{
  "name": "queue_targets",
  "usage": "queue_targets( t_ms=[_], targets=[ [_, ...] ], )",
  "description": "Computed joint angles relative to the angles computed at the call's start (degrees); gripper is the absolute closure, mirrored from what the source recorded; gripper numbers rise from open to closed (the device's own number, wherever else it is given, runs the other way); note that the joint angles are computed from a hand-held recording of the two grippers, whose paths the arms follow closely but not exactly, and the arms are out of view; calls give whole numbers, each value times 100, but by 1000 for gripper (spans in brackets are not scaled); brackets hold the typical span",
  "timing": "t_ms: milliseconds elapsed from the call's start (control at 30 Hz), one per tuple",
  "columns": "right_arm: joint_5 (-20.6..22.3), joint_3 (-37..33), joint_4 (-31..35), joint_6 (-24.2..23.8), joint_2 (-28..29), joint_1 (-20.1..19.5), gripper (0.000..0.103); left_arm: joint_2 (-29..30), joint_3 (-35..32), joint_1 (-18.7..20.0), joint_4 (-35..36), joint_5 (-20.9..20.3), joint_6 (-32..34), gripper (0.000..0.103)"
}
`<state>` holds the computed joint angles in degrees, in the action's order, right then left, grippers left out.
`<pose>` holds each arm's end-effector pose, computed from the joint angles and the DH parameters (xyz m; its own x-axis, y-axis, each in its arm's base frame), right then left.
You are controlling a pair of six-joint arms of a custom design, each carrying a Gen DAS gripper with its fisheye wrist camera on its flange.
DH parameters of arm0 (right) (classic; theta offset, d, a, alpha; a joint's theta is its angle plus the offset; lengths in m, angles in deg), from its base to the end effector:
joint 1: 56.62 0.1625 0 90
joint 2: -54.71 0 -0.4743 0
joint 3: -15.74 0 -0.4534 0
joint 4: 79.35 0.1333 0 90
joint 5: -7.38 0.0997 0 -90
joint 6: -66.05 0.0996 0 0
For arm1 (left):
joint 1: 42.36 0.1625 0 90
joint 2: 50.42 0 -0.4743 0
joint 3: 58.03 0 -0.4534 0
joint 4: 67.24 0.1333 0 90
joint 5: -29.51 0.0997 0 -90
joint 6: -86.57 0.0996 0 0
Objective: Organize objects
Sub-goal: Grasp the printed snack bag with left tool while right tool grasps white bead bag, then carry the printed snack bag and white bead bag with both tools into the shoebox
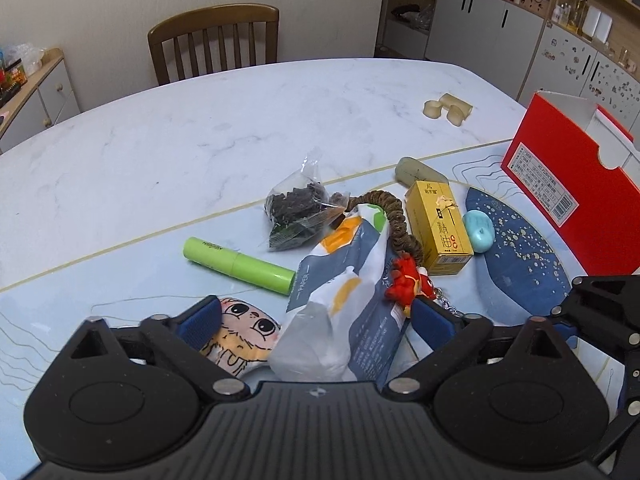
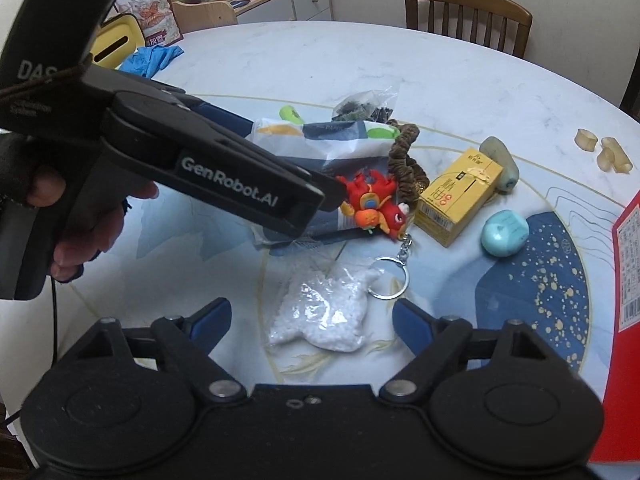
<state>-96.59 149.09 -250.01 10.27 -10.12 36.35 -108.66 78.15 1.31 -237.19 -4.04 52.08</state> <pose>0.1343 -0.4792 0.0963 -0.5046 -0.8071 0.3066 -0.8320 0.5494 0.0769 -0.1732 -0.4644 0.0709 -0.7413 -0.0779 -0.6666 0.3678 0.7837 -0.5005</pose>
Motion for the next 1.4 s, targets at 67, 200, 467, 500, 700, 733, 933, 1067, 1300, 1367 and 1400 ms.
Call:
queue_targets(
  t_ms=[67,200,467,500,700,733,933,1067,1300,1367,1400],
  targets=[
    [-12,9,-55,6,26,7,18,8,7,-17,-19,31,25,13],
    [-69,34,-188,-5,89,28,22,5,37,-49,-142,1,126,42],
    [-204,104,-388,-195,118,93,51,20,102,-180,-83,15,58,70],
    [-212,96,-345,-197,108,95,53,12,100,-211,-9,43,-7,72],
    [-145,94,-172,-140,-52,38,65,-17,116,-385,236,116,-400,80],
    [-126,96,-126,-112,-101,24,65,-35,121,-410,281,111,-485,81],
    [5,103,223,5,-485,-87,68,-163,205,-654,466,64,-983,81],
    [190,160,529,97,-872,-224,69,-277,231,-852,819,57,-1532,82],
    [574,110,1225,250,-1571,-501,69,-426,127,-1282,1613,85,-2380,82],
    [636,83,1396,277,-1754,-559,69,-417,55,-1386,1806,89,-2561,82],
    [671,61,1480,266,-1844,-587,69,-403,15,-1441,1883,93,-2643,82]
  ],
)
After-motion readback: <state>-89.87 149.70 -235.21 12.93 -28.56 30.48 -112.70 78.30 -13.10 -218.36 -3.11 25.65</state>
